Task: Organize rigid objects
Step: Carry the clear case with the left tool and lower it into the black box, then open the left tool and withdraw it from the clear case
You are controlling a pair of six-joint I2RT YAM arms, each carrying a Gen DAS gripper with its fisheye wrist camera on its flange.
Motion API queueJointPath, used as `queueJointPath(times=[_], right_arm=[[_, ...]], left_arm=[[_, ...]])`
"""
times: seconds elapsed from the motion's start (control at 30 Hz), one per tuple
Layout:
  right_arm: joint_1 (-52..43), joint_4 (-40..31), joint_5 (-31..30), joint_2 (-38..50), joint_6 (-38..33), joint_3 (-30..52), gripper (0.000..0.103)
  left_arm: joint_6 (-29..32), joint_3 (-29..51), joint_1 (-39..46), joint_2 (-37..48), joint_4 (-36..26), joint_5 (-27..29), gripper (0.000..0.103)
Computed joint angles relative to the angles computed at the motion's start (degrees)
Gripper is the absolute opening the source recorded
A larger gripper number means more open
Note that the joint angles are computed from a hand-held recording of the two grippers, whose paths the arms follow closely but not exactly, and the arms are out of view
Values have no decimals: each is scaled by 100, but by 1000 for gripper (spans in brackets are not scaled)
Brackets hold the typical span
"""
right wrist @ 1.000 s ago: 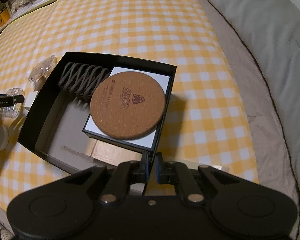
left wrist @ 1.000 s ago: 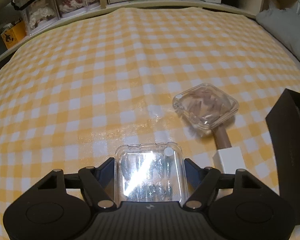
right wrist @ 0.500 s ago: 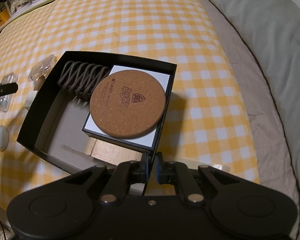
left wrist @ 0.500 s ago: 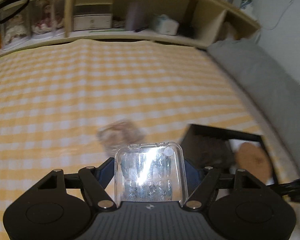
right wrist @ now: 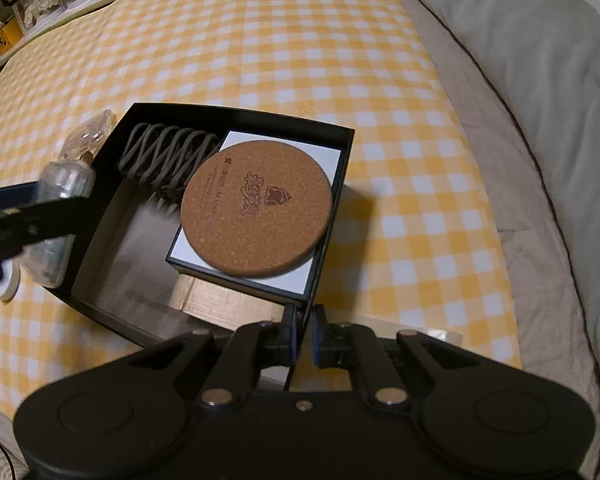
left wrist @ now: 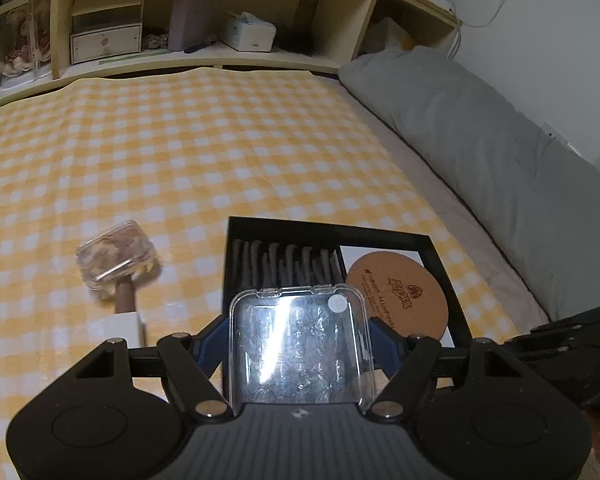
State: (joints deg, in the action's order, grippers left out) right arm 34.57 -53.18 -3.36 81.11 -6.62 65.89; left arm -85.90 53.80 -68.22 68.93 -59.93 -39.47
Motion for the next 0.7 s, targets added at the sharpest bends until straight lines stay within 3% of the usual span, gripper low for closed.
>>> queueJointPath(times=[0.2, 0.7], right_arm=[[-1, 2, -1, 4, -1, 3, 8], [-8, -1, -22, 11, -16, 12, 8]], left_arm=[[488, -134, 485, 265, 602, 425, 74], [574, -274, 429, 446, 632, 259, 76]])
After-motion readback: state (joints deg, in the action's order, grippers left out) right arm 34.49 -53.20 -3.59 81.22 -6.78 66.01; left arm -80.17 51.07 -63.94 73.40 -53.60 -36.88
